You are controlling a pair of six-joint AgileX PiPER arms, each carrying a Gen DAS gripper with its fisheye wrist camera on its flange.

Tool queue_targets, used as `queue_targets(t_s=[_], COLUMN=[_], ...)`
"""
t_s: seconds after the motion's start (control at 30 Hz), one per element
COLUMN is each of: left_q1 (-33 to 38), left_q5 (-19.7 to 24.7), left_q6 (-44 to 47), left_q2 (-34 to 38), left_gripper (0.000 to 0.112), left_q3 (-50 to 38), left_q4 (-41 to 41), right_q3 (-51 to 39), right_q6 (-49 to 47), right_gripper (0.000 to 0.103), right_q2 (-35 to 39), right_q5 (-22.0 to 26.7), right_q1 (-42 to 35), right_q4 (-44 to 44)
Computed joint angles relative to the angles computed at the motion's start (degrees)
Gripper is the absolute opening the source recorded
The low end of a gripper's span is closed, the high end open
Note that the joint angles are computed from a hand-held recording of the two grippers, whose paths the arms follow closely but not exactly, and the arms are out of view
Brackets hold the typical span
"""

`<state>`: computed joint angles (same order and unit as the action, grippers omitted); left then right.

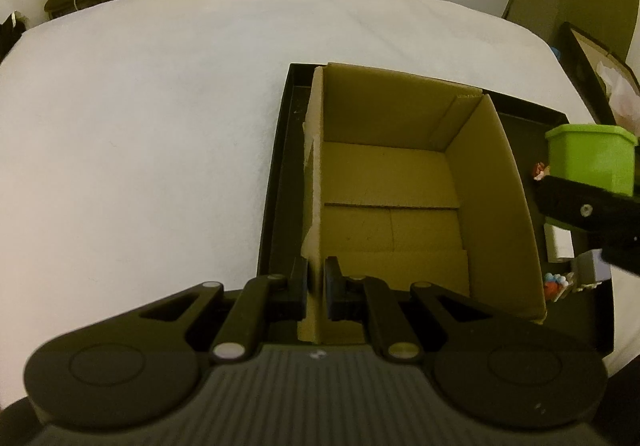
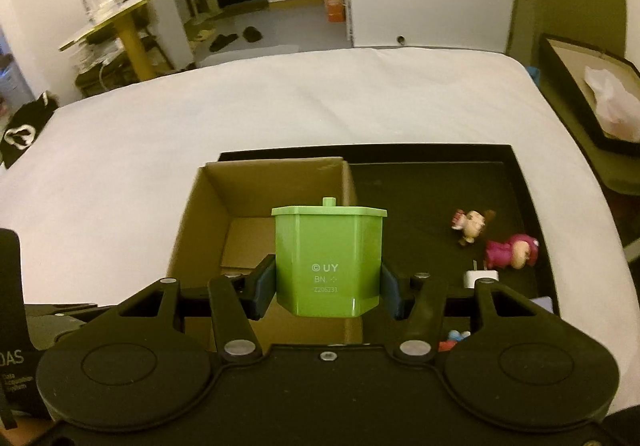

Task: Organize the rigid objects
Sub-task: 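Lift the green container with the right gripper and carry it over the box, then lower the green container into the box and open the right gripper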

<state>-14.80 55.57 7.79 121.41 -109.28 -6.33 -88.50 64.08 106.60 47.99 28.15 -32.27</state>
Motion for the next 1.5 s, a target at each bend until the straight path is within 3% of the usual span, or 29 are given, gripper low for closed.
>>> queue_targets(t_s=[0.5, 1.07, 1.5], left_q1=[1.76, 3.17, 2.32], left_q5=[1.25, 6.24, 5.42], left_q6=[1.18, 0.54, -0.65], left_q2=[1.43, 6.01, 5.87], left_gripper=[0.008, 0.009, 0.009], left_q3=[-2.04, -9.03, -8.57], left_q4=[-3.80, -6.18, -4.84], right_q3=[-5.19, -17.85, -12.94], right_q6=[-5.30, -15.28, -14.66], right_gripper=[0.052, 0.052, 0.055], right_q2=[5.78, 14.77, 11.88], right_q5=[-4.86, -2.32, -9.21], right_q1=[-0.92, -2.66, -5.11], right_q4=[2.68, 12.11, 17.40])
